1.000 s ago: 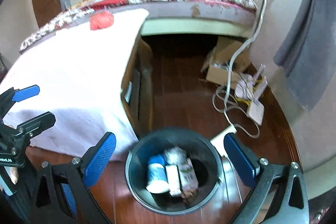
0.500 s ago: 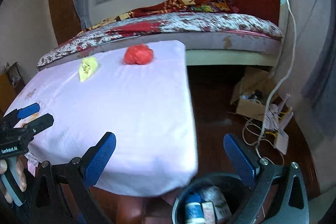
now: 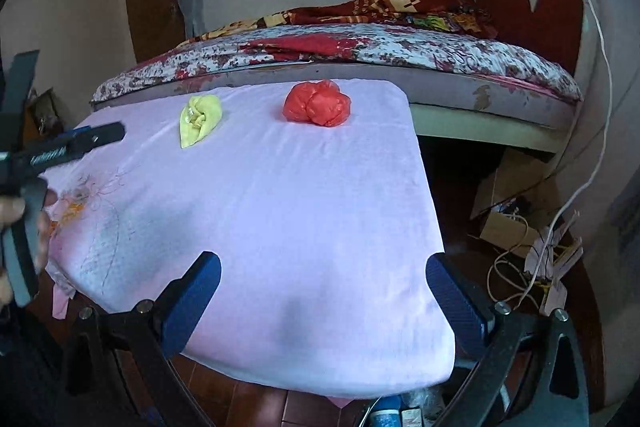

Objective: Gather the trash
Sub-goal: 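Move both tools back over the table toward the yellow cloth and red bag, then grasp the yellow cloth with the left tool while the right grasps the red plastic bag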

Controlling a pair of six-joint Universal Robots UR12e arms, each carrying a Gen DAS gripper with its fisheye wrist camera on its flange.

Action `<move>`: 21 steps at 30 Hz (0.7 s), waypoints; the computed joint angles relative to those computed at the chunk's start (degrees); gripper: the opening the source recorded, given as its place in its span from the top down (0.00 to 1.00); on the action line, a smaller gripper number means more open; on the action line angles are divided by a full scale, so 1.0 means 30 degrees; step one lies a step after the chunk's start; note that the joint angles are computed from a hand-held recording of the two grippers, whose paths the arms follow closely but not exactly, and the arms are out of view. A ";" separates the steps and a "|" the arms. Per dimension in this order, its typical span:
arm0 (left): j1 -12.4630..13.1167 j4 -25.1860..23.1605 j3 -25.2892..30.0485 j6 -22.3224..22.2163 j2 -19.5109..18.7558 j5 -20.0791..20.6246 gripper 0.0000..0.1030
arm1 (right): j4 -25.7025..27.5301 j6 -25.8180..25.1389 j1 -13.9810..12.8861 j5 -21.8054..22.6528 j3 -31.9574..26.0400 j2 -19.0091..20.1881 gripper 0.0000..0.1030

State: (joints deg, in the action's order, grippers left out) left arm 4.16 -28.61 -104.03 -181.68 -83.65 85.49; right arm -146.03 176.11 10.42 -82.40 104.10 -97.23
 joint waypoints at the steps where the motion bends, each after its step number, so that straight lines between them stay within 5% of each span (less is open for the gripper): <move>1: -0.0009 -0.0011 0.0093 -0.0126 -0.0148 0.0076 0.04 | 0.0092 -0.0122 -0.0004 0.0063 -0.0234 0.0203 0.00; 21: 0.0444 -0.2389 0.4060 -0.0681 -0.4842 0.0891 0.05 | 0.3764 -0.0278 0.0675 0.0280 -0.9730 0.8736 0.00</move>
